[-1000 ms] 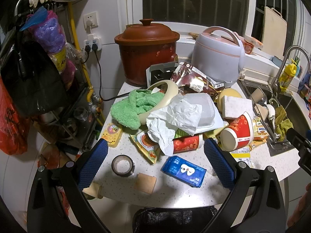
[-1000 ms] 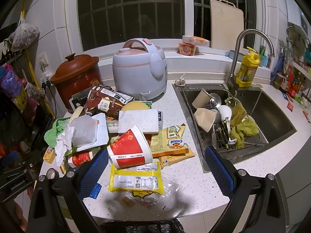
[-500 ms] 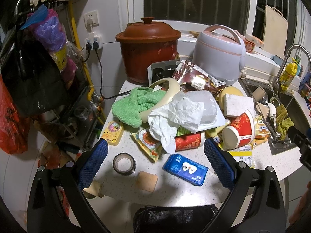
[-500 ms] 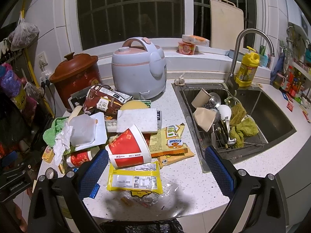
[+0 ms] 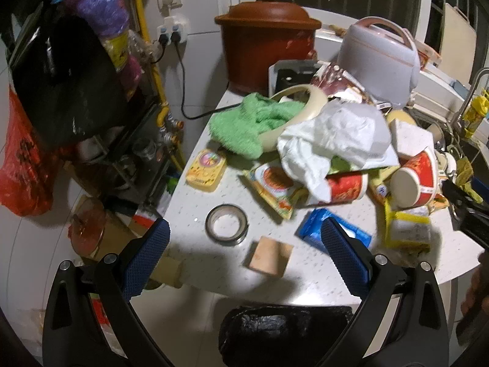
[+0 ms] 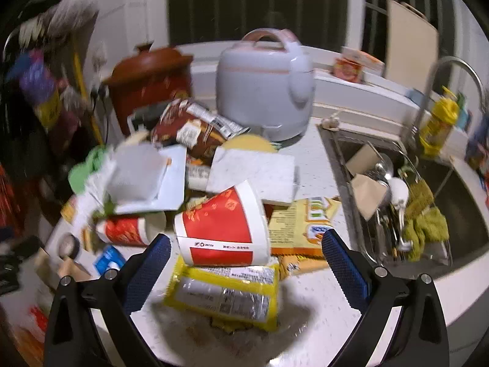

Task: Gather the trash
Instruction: 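Grasp the red-and-white paper cup with the right tool while the left tool grasps white tissue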

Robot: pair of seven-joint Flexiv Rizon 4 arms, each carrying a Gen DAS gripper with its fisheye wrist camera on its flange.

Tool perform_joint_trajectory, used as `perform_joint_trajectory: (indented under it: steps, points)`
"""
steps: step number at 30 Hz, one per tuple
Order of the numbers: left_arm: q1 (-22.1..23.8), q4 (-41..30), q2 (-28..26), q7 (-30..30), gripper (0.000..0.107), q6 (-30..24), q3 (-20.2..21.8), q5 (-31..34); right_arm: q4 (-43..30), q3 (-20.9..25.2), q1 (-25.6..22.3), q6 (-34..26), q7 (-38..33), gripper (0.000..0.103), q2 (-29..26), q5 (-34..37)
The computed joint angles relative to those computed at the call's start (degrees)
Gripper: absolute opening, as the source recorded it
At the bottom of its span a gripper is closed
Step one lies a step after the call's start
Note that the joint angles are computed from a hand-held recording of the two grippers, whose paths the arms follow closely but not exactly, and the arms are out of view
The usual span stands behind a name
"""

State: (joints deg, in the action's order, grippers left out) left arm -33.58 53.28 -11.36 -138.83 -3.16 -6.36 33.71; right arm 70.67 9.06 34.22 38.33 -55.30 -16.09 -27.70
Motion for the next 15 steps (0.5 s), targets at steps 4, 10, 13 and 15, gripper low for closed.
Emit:
perform_joint_trajectory:
  steps: [4,10,13,15]
  points:
    - [0.14,0.66,0.41,-0.63,0.097,-1.02,0.09,-0.51,-1.48,-0.14,-0.18,0.67,-3.03,0.098,-2.66,0.79]
    - [0.25,0.74,0.65,-1.34,0.097,-2.75,-0.27,-0.24,-4.27,0.21,-1.40,2.81,-6.20,0.098,-4.74,6.01]
    - [0.69,1.20,0.80,-1.67,0.097,-2.01,-0.39,-1.31,-5.63,0.28,-1.08,2.39,-8.31,0.098,-5.31,7.34]
    - [1.07,1.62,0.79,-1.52,0.097,-1.17,-0.53,-2.33,-7.10,0.39,-0.76,0.46,-9.95,0.098,-6.20,8.11]
